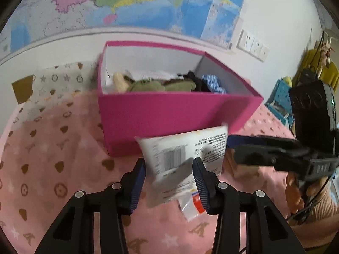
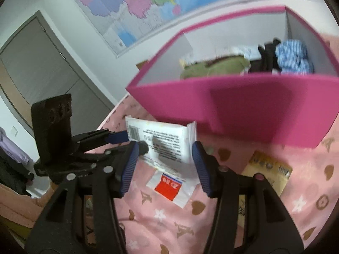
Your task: Organize soft objects
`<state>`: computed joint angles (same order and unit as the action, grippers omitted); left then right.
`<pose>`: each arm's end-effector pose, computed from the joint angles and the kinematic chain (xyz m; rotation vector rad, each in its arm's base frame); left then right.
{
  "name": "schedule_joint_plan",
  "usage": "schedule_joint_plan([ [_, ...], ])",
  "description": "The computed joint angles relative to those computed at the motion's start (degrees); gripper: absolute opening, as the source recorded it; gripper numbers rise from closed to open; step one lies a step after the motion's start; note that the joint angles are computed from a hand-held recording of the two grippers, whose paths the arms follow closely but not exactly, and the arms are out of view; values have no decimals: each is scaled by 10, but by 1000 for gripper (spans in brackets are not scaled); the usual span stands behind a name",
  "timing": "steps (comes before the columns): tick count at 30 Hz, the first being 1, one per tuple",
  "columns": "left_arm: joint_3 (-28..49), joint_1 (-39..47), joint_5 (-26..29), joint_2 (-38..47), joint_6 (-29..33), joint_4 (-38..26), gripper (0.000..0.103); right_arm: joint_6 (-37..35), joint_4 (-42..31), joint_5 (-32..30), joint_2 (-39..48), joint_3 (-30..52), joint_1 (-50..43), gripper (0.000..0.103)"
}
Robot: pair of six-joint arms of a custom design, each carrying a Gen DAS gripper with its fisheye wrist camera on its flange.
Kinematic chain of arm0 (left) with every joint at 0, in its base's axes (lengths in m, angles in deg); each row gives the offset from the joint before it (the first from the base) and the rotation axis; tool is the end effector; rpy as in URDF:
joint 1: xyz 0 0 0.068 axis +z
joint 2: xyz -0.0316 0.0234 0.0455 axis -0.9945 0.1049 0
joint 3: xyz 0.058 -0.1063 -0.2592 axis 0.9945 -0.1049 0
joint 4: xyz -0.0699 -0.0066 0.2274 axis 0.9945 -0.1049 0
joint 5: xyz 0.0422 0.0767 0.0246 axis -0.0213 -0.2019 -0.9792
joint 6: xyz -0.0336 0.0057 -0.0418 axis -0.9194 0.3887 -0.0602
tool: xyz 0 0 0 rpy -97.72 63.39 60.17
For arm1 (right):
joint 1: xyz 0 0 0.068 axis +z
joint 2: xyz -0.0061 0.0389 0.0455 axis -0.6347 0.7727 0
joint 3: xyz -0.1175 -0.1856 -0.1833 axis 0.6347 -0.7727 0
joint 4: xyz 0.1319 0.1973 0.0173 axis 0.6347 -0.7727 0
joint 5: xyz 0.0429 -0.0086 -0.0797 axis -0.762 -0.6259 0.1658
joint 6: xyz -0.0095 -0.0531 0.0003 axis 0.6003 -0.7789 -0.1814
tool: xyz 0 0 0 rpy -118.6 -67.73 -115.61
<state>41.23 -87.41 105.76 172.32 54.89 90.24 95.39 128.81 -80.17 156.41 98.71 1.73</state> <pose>0.3260 -0.0391 0.1622 0.6591 2.2848 -0.5990 0.2786 0.2438 0.1300 -0.1273 2.1699 0.8088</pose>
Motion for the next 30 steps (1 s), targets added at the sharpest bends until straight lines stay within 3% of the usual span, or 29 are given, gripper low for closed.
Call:
schedule_joint_plan([
  [4, -24, 9, 39, -4, 21, 7, 48, -33, 32, 13, -13, -34, 18, 55],
  [10, -23, 6, 39, 14, 23, -17, 49, -45, -60, 48, 10, 4, 40, 55],
  [13, -7, 7, 38, 26, 24, -37, 58, -27, -61, 54, 6, -6, 30, 55],
  [16, 5, -2, 17, 42, 27, -48, 59, -28, -137, 75, 9, 24, 32, 55],
  [18, 31, -3, 31, 65, 27, -77, 59, -21, -199, 93, 23, 56, 38, 55],
  [25, 87, -10, 43, 106, 4, -115, 57, -4, -185, 61, 53, 88, 12, 61],
  [28, 68, -22, 24, 91, 7, -95, 48, -11, -176, 54, 56, 91, 7, 63],
  [30, 44, -29, 16, 68, 12, -74, 47, -13, -157, 46, 57, 84, 3, 63],
])
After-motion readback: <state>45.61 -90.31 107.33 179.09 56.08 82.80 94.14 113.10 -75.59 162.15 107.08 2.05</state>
